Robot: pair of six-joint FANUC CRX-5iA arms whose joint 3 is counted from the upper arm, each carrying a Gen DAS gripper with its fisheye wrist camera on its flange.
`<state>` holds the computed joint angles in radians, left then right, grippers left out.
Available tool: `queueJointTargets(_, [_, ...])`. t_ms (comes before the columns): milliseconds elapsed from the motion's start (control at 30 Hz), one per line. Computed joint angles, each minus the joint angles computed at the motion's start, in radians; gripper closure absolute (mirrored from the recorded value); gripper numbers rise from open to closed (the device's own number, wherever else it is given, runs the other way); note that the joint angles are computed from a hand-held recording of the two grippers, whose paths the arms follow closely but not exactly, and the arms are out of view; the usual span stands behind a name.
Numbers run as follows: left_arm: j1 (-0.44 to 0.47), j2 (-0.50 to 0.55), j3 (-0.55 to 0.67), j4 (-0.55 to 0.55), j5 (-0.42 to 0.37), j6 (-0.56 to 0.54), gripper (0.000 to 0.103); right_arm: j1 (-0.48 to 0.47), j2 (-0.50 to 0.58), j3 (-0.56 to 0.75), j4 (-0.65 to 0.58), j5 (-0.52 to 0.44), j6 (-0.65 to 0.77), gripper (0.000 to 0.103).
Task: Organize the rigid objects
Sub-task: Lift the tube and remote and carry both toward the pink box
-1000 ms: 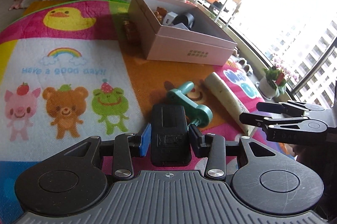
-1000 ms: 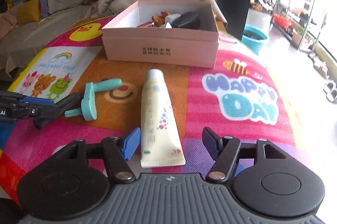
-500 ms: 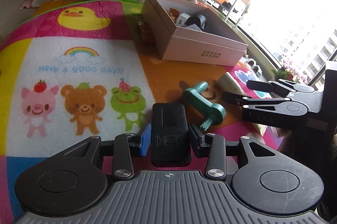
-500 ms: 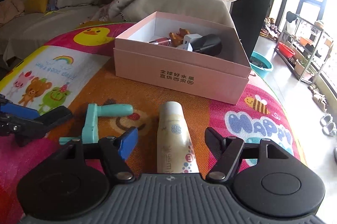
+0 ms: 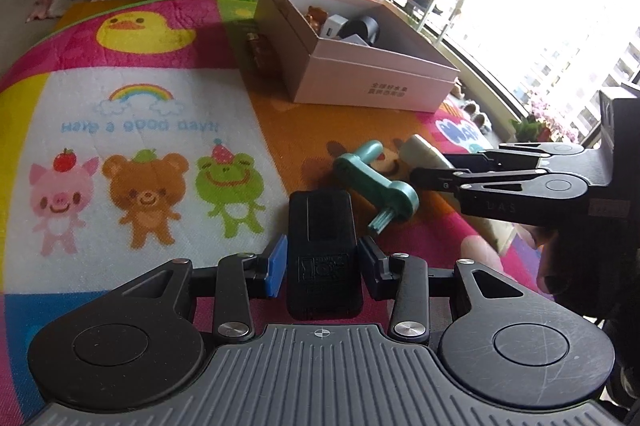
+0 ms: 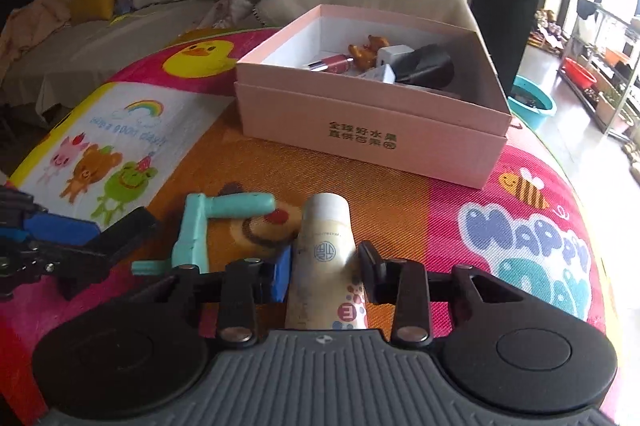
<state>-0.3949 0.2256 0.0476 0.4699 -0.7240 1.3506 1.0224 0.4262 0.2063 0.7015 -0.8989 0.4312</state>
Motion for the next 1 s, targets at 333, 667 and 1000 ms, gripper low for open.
queueJointTargets(333, [0.004,-0.039,0.007,0.099,0.011,-0.208,0.09,0.055,-0.142,-0.127,0.177,-0.023,-0.104,0.068])
queueJointTargets(667, [0.013,-0.002,0.097,0.061,0.035,-0.214,0.09,0.005,-0.176,-0.144,0.37,-0.002,-0.252,0.068])
queueJointTargets(1000, [-0.007,-0.014,0.059,-0.049,-0.152,-0.335,0.086,0.045,-0.046,-0.11,0.155,-0.107,-0.207,0.068])
